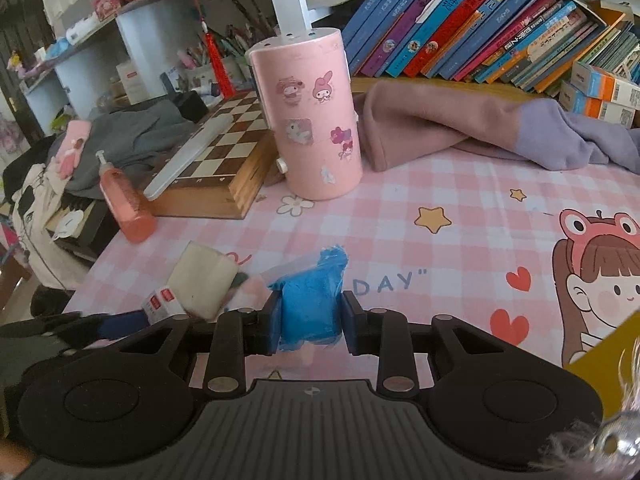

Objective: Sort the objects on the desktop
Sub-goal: 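Grasp the blue glove with the right gripper while the left grasps the white-red card box, then carry the glove and card box in both grippers toward the yellow box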

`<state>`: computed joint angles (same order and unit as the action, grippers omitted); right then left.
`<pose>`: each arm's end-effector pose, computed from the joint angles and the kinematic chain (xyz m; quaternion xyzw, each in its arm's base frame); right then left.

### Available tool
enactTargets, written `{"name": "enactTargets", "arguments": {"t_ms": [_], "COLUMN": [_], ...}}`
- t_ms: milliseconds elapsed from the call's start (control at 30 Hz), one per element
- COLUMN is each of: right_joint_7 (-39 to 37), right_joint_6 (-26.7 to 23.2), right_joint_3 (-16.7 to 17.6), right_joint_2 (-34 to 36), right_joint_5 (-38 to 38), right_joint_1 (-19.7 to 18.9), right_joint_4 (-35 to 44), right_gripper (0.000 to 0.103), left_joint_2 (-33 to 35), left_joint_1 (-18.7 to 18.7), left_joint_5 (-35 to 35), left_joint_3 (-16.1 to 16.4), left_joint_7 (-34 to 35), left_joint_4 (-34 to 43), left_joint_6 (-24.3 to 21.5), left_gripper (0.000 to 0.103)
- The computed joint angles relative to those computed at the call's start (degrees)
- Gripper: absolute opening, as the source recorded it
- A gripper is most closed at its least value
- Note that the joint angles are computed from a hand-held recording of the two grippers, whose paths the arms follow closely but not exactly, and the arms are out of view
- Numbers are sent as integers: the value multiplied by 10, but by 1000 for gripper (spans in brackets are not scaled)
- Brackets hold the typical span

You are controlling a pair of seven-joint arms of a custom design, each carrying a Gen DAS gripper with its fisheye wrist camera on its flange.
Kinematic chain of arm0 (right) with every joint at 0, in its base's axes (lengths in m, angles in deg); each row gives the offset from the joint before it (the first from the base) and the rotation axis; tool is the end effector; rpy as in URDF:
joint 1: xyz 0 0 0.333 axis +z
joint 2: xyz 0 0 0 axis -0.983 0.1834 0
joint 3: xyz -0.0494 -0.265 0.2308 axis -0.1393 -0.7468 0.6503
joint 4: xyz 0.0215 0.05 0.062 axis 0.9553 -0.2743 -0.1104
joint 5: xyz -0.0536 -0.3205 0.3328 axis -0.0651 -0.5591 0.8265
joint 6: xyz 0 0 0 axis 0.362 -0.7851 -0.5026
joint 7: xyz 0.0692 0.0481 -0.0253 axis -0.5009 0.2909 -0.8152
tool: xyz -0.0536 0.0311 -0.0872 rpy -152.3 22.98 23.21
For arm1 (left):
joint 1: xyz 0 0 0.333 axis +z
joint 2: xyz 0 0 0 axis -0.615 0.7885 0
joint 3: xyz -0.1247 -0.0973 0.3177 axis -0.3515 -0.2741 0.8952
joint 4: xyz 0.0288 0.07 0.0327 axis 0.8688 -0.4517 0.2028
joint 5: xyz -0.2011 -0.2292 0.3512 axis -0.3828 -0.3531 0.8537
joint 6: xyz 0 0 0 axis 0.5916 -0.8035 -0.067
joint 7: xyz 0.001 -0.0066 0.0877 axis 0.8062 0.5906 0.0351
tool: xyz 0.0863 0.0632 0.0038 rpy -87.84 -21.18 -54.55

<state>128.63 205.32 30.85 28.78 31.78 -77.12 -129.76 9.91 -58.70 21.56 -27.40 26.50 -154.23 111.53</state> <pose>0.4560 0.2431 0.4672 -0.6163 0.6885 -0.2011 0.3251 0.4778 -0.1725 0.4242 -0.5761 0.7415 -0.2996 0.1689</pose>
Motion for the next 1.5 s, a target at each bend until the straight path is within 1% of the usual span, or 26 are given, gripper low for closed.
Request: {"name": "enactTargets", "arguments": {"t_ms": [100, 200, 333, 400, 567, 733, 1200, 1500], "right_joint_7": [-4, -5, -3, 2, 14, 22, 58, 76], "right_joint_6": [-7, -14, -23, -25, -30, -39, -70, -107], "right_joint_3": [-4, -3, 1, 5, 17, 26, 60, 73], "right_joint_2": [-8, -18, -29, -36, -58, -84, -164, -224], "right_joint_5": [5, 9, 12, 12, 15, 21, 44, 60], "right_joint_1": [9, 14, 17, 16, 15, 19, 36, 68], "right_joint_4": [-6, -11, -17, -20, -29, -41, -75, -96], "right_gripper": [27, 27, 27, 27, 27, 27, 27, 27], "left_joint_2": [-12, -29, -55, -66, -107, -154, -290, -385], "left_joint_1": [-3, -25, -40, -45, -70, -94, -111, -106], "left_joint_5": [-2, -19, -26, -25, -27, -28, -30, -33], "left_joint_3": [3, 25, 42, 48, 76, 103, 132, 142], "left_joint_7": [3, 17, 26, 28, 41, 50, 56, 69], "left_joint_4": [-9, -19, -35, -41, -62, -85, -149, -190], "left_joint_6": [3, 7, 10, 11, 15, 9, -26, -68], "left_gripper": [32, 31, 31, 31, 31, 31, 31, 31]}}
